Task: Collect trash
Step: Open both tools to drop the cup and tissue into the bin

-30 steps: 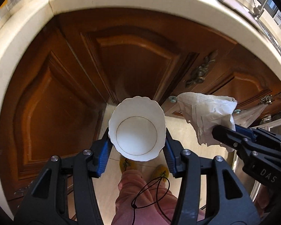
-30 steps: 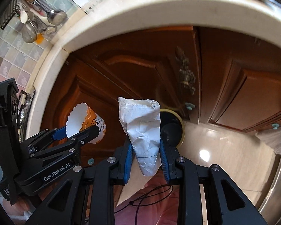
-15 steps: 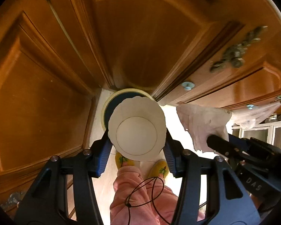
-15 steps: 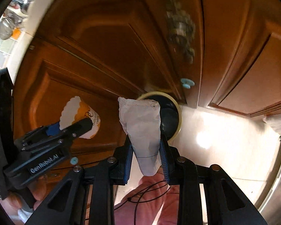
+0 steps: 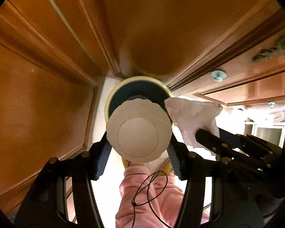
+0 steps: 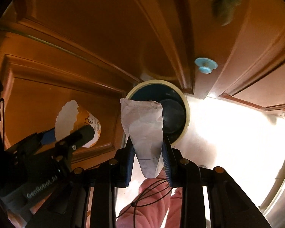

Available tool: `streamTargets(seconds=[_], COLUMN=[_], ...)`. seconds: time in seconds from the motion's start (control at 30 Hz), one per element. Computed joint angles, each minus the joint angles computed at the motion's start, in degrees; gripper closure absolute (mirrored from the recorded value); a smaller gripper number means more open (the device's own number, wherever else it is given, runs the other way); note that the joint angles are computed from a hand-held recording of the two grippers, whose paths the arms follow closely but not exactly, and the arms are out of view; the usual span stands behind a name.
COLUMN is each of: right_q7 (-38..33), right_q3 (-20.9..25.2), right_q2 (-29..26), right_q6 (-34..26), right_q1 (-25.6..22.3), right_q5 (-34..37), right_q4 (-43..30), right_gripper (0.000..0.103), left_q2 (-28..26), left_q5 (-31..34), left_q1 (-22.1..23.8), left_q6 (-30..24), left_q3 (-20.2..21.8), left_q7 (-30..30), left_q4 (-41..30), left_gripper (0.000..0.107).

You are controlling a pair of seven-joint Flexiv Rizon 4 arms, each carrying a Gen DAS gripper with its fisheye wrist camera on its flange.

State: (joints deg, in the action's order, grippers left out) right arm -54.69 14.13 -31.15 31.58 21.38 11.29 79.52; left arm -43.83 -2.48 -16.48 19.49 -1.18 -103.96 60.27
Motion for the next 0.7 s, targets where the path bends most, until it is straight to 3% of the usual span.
streamTargets(seconds=[0.1,0.27,0.4,0.7], right_q7=[0.1,0.7,0.7,0.9], right_q3=[-0.1,-0.4,-0.6,-0.7], right_q2=[-2.4,-4.2,-4.2,-0.2], right_q6=[-0.4,-0.2,-0.2,-2.5], right_q1=[0.6,1.0,1.1,0.2], right_q5=[-0.3,-1.1,-1.9,-2.6], right_q4=[-2.1,-3.5,-3.4,-1.1], right_gripper=[0.071,0.064,0.056,0.056], left_q2=[-1.4,-1.4,-1.4,1.9], left_q5=[-0.2,0.0,0.5,1.2], left_q1=[0.4,1.2,1.2,0.3], left_q6=[-0.5,0.4,0.4,-4.1], left_q3=[0.1,0.4,0.6,0.4], left_q7=[-0.3,0.5,0.9,1.2], left_q4=[-0.8,0.4,0.6,-1.2], left_gripper=[0.052,0.032,0.030,0.030])
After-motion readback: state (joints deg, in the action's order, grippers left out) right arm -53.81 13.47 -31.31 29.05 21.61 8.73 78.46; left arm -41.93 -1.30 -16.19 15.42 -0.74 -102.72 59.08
